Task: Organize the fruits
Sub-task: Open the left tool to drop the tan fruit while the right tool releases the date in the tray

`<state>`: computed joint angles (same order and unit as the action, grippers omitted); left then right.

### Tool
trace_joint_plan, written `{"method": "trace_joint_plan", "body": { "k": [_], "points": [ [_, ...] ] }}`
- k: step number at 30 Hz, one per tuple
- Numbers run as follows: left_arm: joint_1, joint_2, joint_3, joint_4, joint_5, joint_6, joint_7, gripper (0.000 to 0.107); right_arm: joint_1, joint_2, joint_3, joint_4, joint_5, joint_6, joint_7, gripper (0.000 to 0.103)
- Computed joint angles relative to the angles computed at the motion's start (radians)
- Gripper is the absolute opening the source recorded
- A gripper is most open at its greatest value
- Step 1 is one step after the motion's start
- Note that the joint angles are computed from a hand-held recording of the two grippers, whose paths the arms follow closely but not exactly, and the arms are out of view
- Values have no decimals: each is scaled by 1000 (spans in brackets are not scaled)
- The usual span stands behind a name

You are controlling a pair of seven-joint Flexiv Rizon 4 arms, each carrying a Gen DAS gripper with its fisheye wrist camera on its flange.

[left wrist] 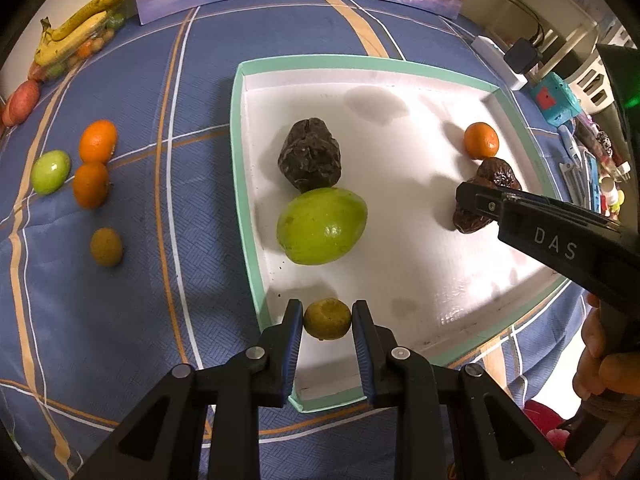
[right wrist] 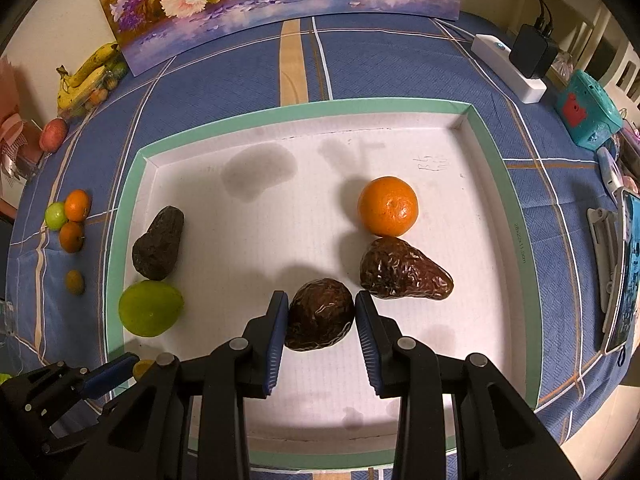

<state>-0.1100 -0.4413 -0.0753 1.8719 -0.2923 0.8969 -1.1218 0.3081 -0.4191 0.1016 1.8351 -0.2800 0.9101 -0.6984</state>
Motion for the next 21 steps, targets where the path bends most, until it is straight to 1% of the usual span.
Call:
{"method": "trace_joint_plan", "body": {
  "k": [5,9,15,21],
  "points": [
    [8,6,-1,3,-9,0,7,29,4,9,-4,12,-14,11,4,36],
    [15,12,-5,8,-26,5,19,34,5,16,-9,21,-27,20,13,36],
    [29,31,-18,30,-70,41,55,34,8,38,-20,46,-63,55,41,36],
    [33,40,-11,41,-92,72,50,34,10,53,-28,63,-102,84,73,36]
  ]
}}
